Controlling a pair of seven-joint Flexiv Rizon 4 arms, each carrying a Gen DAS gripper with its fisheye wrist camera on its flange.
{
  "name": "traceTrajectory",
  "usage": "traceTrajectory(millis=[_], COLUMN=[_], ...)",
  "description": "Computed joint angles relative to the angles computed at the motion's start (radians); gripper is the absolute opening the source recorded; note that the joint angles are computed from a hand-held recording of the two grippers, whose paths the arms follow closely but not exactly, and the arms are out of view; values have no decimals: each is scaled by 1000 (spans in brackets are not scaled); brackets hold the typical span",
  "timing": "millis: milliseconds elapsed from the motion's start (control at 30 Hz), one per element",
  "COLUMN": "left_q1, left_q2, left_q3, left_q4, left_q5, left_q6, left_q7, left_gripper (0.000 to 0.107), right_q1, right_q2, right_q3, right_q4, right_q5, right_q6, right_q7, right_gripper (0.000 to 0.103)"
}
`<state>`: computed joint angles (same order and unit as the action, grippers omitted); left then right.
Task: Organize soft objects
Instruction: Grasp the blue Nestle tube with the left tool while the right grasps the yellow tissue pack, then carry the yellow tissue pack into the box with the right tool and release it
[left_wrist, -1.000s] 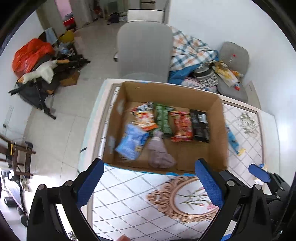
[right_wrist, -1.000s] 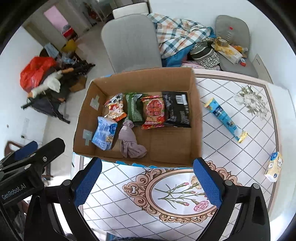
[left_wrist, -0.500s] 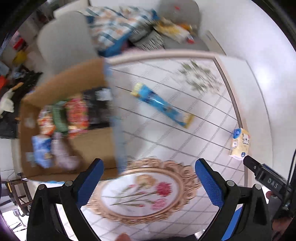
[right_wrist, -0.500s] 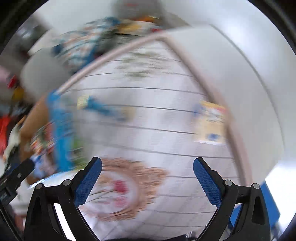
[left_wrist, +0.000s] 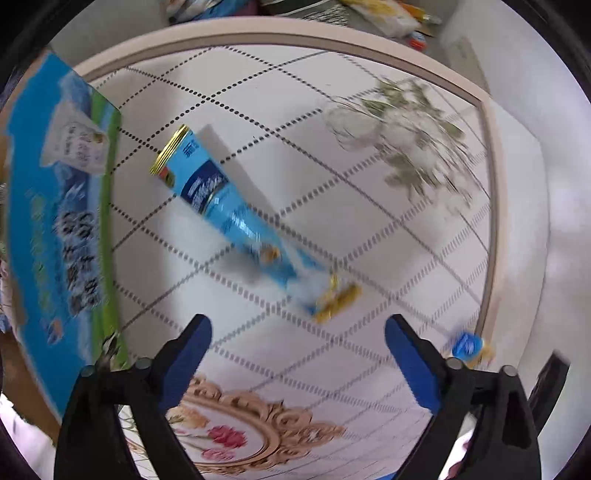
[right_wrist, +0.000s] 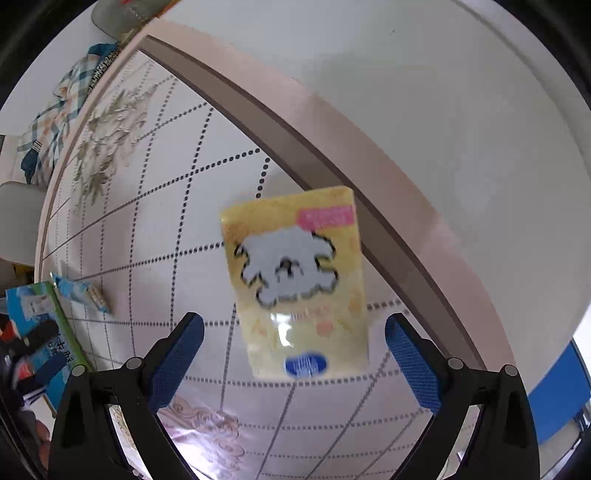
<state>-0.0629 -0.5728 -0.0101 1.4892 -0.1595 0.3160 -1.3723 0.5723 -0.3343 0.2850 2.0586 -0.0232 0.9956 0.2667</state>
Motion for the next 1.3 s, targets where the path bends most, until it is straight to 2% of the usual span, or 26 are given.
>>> traceTrajectory(millis=[33,67,100,200,267,300,367,533,667,833,933,1067,1300], left_q1=[-6,-12,-16,-38,-54,-63,-78,-92,-78,-54,-39,-15,44], left_q2=[-27,-48,-66,-104,-115,-107,-87,-10,19,16,25,96,227], left_q3=[3,5,6,14,20,23,20,17,17,19,22,11,1], left_q4=[-31,-56,-77,-118,-125,-114,-83,38,105,102,113,179,264], left_q5=[9,19,30,79,116,134,171,217,192,134,123,84,-44], left_q6=[-18,-32,-42,-56,-54,-31,18,100,149,124,141,167,149], left_q7=[-21,-35,-42,-46,-36,-30,17,135,157,123,128,179,288], left_gripper=[83,80,71,63,48,46,30,26,29,25,17,15,15], right_q1=[-9,-16,-19,-25,-25,-25,-25,-8,10,35,44,50,79], right_q2=[-8,-18,-25,-38,-47,-53,-68,-96,-128,-171,-175,-156,-149], right_q3=[7,12,14,19,21,20,18,16,16,-1,-6,-2,-23], right_q4=[-11,-23,-32,-53,-71,-82,-114,-167,-214,-276,-284,-265,-354], right_q5=[13,23,30,48,53,55,54,52,48,25,22,30,-45], right_q6=[-13,-24,-30,-55,-80,-93,-128,-162,-184,-243,-234,-178,-202], right_q7=[-22,-45,-62,-107,-136,-149,-182,-232,-261,-261,-253,-234,-233], right_gripper=[79,76,71,71,70,70,69,68,68,68,66,66,66])
